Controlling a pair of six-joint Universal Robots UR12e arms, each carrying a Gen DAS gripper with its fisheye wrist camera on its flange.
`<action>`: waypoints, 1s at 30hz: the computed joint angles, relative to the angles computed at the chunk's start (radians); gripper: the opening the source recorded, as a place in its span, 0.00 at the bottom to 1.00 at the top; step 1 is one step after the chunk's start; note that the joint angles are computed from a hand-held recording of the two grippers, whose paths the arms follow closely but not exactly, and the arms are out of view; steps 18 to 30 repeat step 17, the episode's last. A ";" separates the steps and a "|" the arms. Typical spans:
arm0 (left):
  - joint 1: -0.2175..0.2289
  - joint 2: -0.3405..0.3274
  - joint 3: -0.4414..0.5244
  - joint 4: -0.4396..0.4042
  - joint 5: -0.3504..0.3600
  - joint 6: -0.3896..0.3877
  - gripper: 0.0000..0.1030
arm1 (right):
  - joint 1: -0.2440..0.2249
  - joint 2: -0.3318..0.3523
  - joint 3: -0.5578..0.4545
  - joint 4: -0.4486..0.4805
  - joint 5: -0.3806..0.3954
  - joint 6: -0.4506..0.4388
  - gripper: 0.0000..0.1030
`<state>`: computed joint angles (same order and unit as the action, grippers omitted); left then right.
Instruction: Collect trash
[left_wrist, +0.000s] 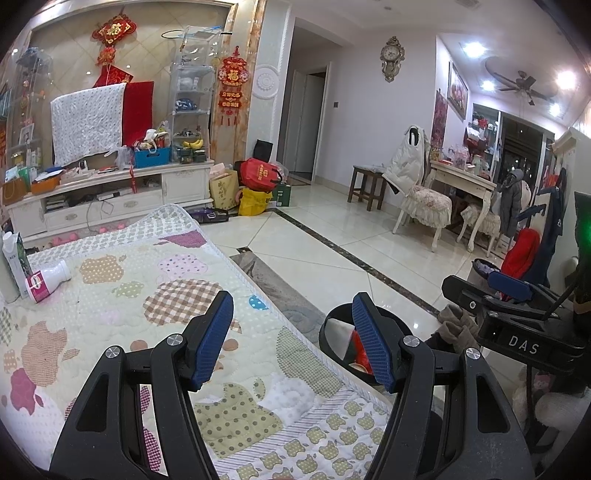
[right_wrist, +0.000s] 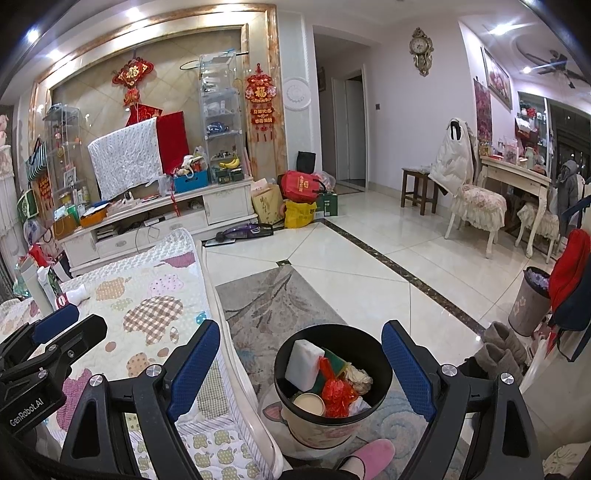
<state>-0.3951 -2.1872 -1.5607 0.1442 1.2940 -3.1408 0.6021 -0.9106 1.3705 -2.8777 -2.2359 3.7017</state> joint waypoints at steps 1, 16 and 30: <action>0.000 0.000 -0.001 0.002 -0.001 0.001 0.64 | 0.000 0.000 0.000 0.000 0.000 0.000 0.85; 0.003 -0.008 -0.002 0.016 -0.013 -0.003 0.64 | -0.003 -0.004 0.017 0.004 0.012 0.008 0.85; 0.005 -0.006 -0.003 0.012 -0.013 -0.005 0.64 | -0.004 -0.004 0.014 0.009 0.016 0.007 0.85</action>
